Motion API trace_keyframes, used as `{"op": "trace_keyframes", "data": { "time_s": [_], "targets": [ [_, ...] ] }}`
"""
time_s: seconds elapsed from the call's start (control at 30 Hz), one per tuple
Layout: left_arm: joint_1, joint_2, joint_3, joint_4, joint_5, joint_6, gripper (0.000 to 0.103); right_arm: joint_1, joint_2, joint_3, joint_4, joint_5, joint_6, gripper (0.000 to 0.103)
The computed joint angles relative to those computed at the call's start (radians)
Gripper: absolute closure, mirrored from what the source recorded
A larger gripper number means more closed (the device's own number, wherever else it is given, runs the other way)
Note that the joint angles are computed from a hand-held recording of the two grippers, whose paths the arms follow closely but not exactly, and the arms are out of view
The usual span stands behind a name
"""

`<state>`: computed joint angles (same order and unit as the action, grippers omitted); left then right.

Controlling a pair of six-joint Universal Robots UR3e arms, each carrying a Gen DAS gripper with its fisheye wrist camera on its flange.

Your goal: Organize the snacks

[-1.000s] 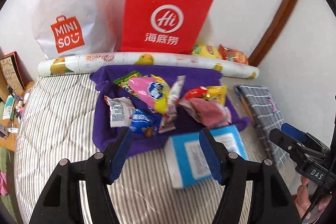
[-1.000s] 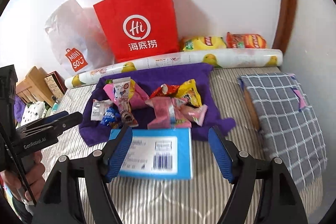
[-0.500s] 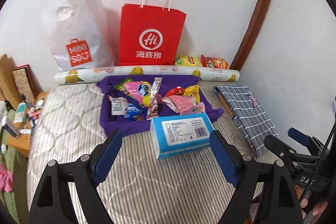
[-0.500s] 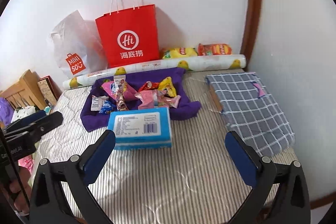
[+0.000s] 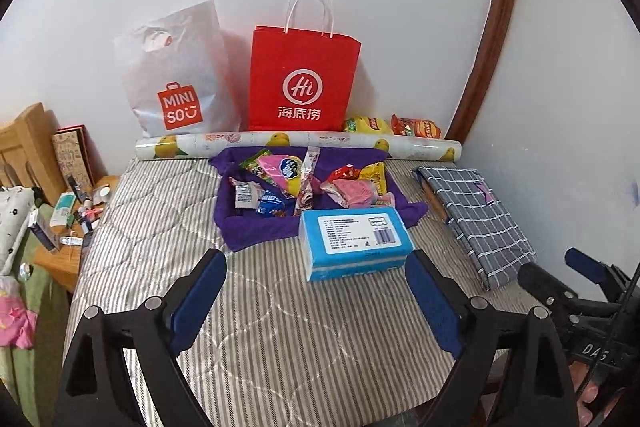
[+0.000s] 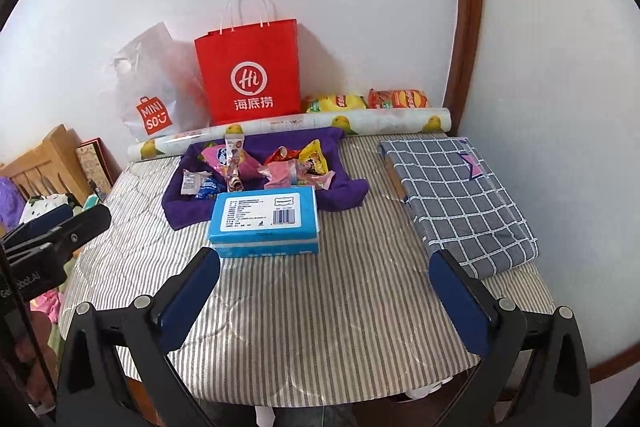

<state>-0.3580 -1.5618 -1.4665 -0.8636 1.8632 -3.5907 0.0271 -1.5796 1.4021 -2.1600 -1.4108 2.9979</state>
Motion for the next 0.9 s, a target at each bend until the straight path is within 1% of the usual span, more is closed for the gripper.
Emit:
{"op": "trace_keyframes", "data": {
  "time_s": [0.2, 0.33, 0.9],
  "targets": [
    [-0.005, 0.022, -0.022, 0.000, 0.013, -0.008, 0.012, -0.009, -0.031, 0.031, -0.006, 0.004, 0.000, 0.000],
    [-0.021, 0.016, -0.017, -0.002, 0.041, -0.009, 0.012, -0.012, -0.045, 0.042, -0.012, 0.007, -0.004, 0.000],
    [-0.024, 0.012, -0.020, 0.001, 0.041, -0.003, 0.012, -0.017, -0.059, 0.053, -0.019, 0.019, -0.003, 0.000]
  ]
}}
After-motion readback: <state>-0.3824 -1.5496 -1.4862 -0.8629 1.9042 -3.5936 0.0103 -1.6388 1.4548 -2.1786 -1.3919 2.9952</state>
